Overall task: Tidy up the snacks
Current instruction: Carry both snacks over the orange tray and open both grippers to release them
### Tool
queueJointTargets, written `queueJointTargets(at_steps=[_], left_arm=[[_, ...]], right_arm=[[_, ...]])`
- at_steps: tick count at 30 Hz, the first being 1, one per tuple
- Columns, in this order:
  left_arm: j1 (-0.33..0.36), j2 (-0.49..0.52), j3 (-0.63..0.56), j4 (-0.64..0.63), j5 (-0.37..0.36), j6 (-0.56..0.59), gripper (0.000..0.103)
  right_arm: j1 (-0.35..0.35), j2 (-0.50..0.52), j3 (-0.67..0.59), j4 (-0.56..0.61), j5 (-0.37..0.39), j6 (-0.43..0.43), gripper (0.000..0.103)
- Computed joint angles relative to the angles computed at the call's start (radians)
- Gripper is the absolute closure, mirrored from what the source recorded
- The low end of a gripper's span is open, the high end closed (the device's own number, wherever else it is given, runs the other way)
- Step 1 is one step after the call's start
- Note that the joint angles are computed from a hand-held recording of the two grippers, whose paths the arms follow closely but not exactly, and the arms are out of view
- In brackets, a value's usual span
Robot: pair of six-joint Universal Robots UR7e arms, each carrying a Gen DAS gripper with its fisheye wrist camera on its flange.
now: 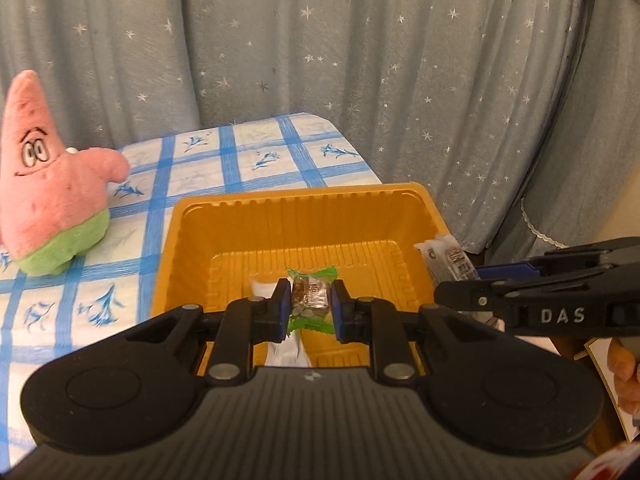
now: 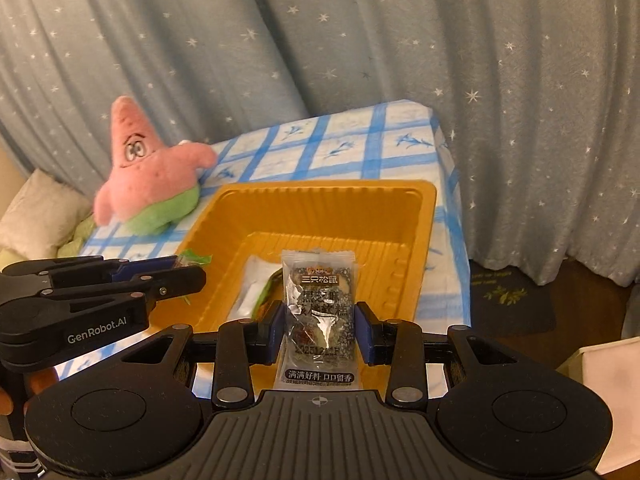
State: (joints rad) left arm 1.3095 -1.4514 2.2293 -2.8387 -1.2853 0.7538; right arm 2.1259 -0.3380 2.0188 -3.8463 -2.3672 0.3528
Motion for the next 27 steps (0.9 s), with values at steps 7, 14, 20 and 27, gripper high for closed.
queueJointTargets(at_steps=[7,14,20,27], left_arm=[[-0.003,0.083,-0.033,-0.031,0.027,0.000,0.084],[0.002,0.130,-0.056,-0.044,0.039,0.005,0.084],[0.004,0.149,-0.065,-0.051,0.041,0.005,0.084],[0.008,0.155,-0.069,-0.051,0.044,0.007,0.084]], right_arm=[[-0.061,0.004,-0.039,0.040,0.005,-0.047,0.066],[-0.098,0.010,-0.073,0.060,0.005,-0.096,0.066],[-0.118,0.019,-0.092,0.055,0.004,-0.131,0.065],[-0.123,0.019,-0.091,0.016,0.013,-0.149,0.066]])
